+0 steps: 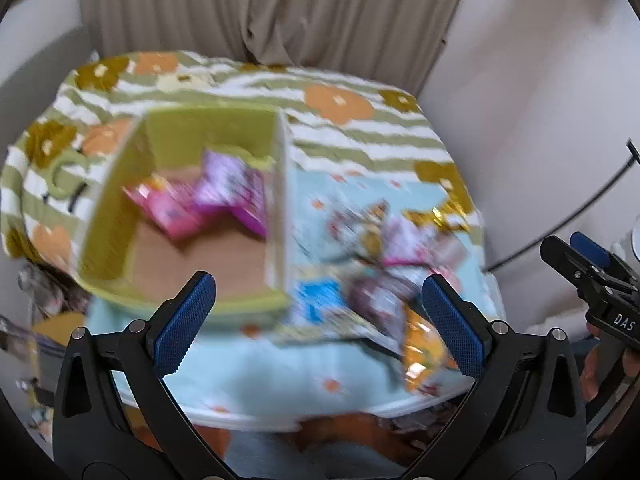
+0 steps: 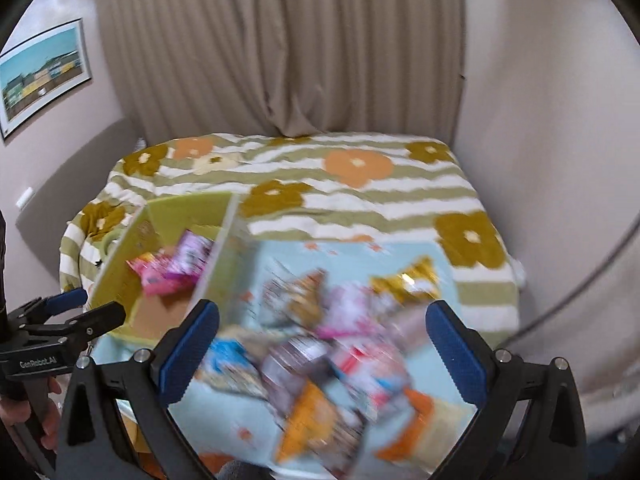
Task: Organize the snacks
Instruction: 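Move both tools back over the snack pile, then grasp the yellow chip bag with the left tool while the right tool grasps the orange-cream bread packet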
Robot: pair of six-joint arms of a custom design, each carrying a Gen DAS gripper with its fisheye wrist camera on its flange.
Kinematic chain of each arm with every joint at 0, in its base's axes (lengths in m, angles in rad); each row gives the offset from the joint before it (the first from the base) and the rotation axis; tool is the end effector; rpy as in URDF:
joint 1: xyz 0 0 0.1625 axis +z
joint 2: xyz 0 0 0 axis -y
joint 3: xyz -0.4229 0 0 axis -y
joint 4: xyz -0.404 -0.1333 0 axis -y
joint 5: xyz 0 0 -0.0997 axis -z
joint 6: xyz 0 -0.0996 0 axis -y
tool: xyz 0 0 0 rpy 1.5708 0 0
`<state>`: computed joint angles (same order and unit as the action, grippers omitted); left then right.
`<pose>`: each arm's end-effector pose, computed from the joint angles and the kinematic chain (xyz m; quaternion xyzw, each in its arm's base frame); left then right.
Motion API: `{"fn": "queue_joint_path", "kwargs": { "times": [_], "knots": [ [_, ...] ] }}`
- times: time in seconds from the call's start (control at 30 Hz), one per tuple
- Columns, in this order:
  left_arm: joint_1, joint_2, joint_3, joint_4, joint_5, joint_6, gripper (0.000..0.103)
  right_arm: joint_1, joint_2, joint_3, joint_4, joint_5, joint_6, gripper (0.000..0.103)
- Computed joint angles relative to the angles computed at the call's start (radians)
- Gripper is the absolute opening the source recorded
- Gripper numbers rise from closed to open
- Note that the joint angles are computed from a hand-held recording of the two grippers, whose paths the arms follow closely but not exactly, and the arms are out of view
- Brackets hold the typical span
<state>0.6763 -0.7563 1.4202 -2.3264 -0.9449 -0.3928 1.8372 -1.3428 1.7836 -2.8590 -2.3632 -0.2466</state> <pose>-0.4513 -0.6079 0.1325 0.2223 0.9242 -0.2194 0.2198 0.2127 -0.5425 0.4305 0.0599 -0.8537 0.3828 0.3480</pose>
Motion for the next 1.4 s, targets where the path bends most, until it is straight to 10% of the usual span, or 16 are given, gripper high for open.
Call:
{"fn": "queue_joint_path", "kwargs": {
  "times": [0.43,1.07,1.4],
  "knots": [
    [-0.06,0.117,0.082,0.003,-0.153,-0.197,0.102,-0.205,-0.29,0.254,0.082,0.096,0.117,0.103],
    [0.022,0.294,0.034,-0.083,-0.241,-0.244,0.102,-0.446,-0.281,0.371,0.026,0.274,0.186,0.103],
    [0.028,0.31,0.024,-0.074,-0.277,-0.203,0.065,-0.444,-0.233,0.353,0.021,0.263,0.167,0.094]
  ]
}}
